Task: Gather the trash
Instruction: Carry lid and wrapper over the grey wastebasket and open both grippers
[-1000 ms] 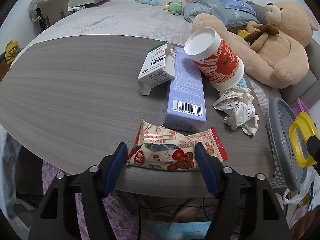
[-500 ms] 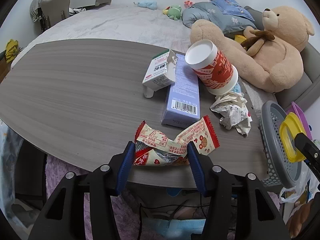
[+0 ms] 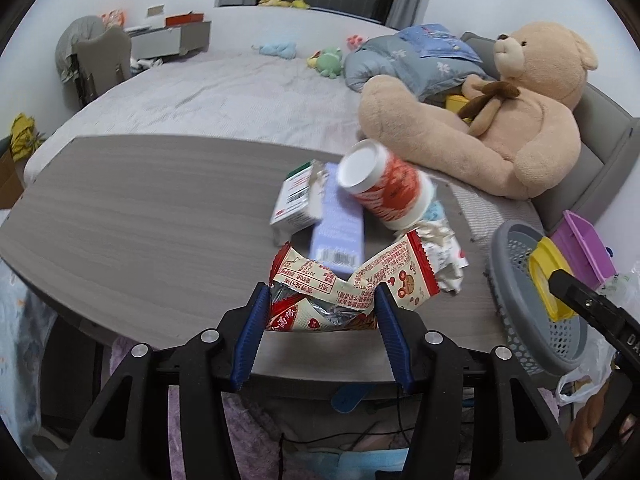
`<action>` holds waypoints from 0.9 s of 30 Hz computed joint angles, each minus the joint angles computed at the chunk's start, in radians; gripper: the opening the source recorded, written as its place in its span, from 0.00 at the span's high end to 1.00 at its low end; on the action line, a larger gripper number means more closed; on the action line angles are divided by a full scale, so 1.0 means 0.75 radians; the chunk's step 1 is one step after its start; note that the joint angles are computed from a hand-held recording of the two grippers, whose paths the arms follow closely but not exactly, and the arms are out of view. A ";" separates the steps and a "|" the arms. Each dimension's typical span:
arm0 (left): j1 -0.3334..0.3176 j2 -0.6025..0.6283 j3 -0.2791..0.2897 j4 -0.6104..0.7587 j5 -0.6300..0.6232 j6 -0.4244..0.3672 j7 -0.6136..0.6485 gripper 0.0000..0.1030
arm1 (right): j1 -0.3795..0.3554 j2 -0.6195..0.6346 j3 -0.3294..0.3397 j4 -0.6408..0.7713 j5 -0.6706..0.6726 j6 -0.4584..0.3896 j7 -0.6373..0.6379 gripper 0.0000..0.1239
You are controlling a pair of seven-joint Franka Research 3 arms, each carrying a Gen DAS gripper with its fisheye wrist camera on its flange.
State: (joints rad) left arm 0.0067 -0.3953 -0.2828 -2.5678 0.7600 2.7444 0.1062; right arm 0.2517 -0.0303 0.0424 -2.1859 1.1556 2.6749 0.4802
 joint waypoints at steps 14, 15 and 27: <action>-0.137 0.507 0.021 0.549 0.204 0.159 0.200 0.49 | -0.138 0.075 -0.071 0.056 -0.030 0.162 0.092 0.46; -0.160 0.559 0.031 0.595 0.162 0.172 0.265 0.49 | -0.150 0.086 -0.072 0.063 -0.044 0.162 0.109 0.46; -0.345 0.858 0.114 0.885 -0.206 0.093 0.682 0.48 | -0.274 0.195 -0.064 0.142 -0.154 0.089 0.199 0.46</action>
State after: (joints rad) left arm -0.2518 0.2486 -0.1971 -1.9041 0.6059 2.8141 0.6181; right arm 0.0464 0.1161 -0.0056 -2.0795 1.0400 2.7420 0.6296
